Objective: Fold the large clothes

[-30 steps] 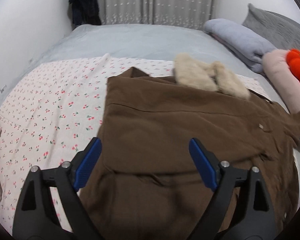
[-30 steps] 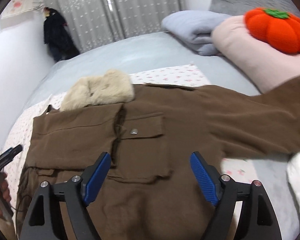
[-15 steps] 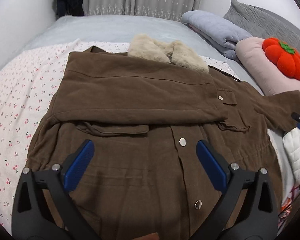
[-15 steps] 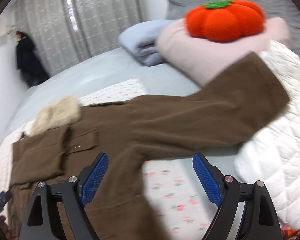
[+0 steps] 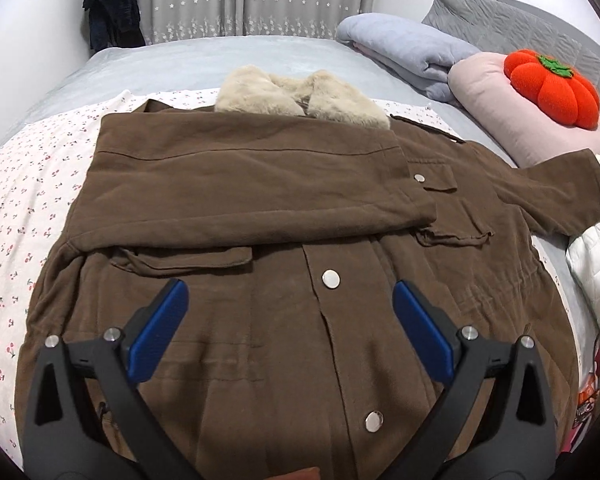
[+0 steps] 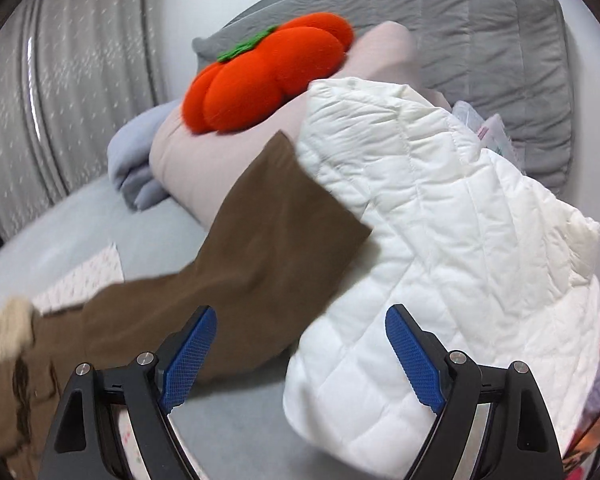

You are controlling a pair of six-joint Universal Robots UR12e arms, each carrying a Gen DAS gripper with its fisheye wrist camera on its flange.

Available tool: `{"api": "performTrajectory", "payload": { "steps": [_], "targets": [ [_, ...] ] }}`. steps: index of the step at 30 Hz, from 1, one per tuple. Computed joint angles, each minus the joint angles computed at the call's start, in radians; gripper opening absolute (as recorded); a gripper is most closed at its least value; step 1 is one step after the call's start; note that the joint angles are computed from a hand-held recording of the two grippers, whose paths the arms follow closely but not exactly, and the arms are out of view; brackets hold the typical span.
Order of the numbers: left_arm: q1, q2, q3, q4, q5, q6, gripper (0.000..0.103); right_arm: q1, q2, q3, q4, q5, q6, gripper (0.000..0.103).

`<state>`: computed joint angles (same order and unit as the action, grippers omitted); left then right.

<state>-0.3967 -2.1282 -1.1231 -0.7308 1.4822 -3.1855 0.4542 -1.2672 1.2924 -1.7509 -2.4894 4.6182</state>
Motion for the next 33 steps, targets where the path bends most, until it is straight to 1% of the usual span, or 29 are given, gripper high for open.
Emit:
{"api": "performTrajectory", "payload": {
  "steps": [2,4,5,6,7,8,9,10,11,12,14,19,21,25,28,30,33],
  "targets": [
    [0.0,-0.001,-0.001,0.005,-0.002,0.003,0.102,-0.014,-0.01,0.026,-0.063,-0.013,-0.046,0.085],
    [0.0,-0.001,-0.003,0.009,0.001,0.011,0.102,-0.023,-0.002,0.02,-0.029,-0.042,-0.056,0.082],
    [-0.001,-0.002,-0.004,0.011,0.007,0.013,0.101,-0.028,0.003,0.012,0.013,-0.057,-0.034,0.08],
    [-0.001,-0.003,-0.004,0.013,0.011,0.013,0.101,-0.032,0.006,0.013,0.024,-0.064,-0.021,0.075],
    [0.0,-0.004,-0.004,0.016,0.013,0.012,0.101,-0.037,0.007,0.022,-0.002,-0.063,-0.03,0.06],
    [0.001,-0.005,-0.003,0.016,0.013,0.008,0.101,-0.039,0.004,0.035,-0.04,-0.058,-0.052,0.05],
    [0.003,-0.006,-0.002,0.015,0.012,0.003,0.101,-0.041,0.001,0.045,-0.074,-0.048,-0.076,0.035],
    [0.005,-0.008,0.0,0.012,0.012,-0.005,0.101,-0.044,0.004,0.044,-0.081,-0.042,-0.083,0.026],
    [0.006,-0.009,0.002,0.01,0.013,-0.012,0.101,-0.043,0.005,0.045,-0.087,-0.049,-0.085,0.022],
    [0.008,-0.009,0.003,0.009,0.014,-0.018,0.101,-0.04,0.004,0.051,-0.109,-0.057,-0.097,0.012],
    [0.011,-0.01,0.004,0.008,0.014,-0.028,0.101,-0.036,0.0,0.061,-0.168,-0.065,-0.14,0.009],
    [0.022,-0.005,0.0,0.011,-0.004,-0.058,0.101,-0.018,0.011,0.045,-0.242,-0.09,-0.229,0.007],
    [0.029,-0.002,-0.004,0.02,-0.018,-0.065,0.101,-0.01,0.022,0.027,-0.278,-0.099,-0.277,0.007],
    [0.042,0.004,-0.013,0.038,-0.045,-0.087,0.101,0.01,0.052,-0.019,-0.38,-0.113,-0.388,0.007],
    [0.052,0.008,-0.017,0.049,-0.063,-0.11,0.101,0.035,0.099,-0.085,-0.498,-0.107,-0.536,0.007],
    [0.058,0.009,-0.017,0.053,-0.074,-0.132,0.101,0.047,0.134,-0.137,-0.55,-0.091,-0.62,0.007],
    [0.069,0.01,-0.019,0.063,-0.105,-0.159,0.101,0.072,0.207,-0.248,-0.614,-0.049,-0.761,0.007]
  ]
}}
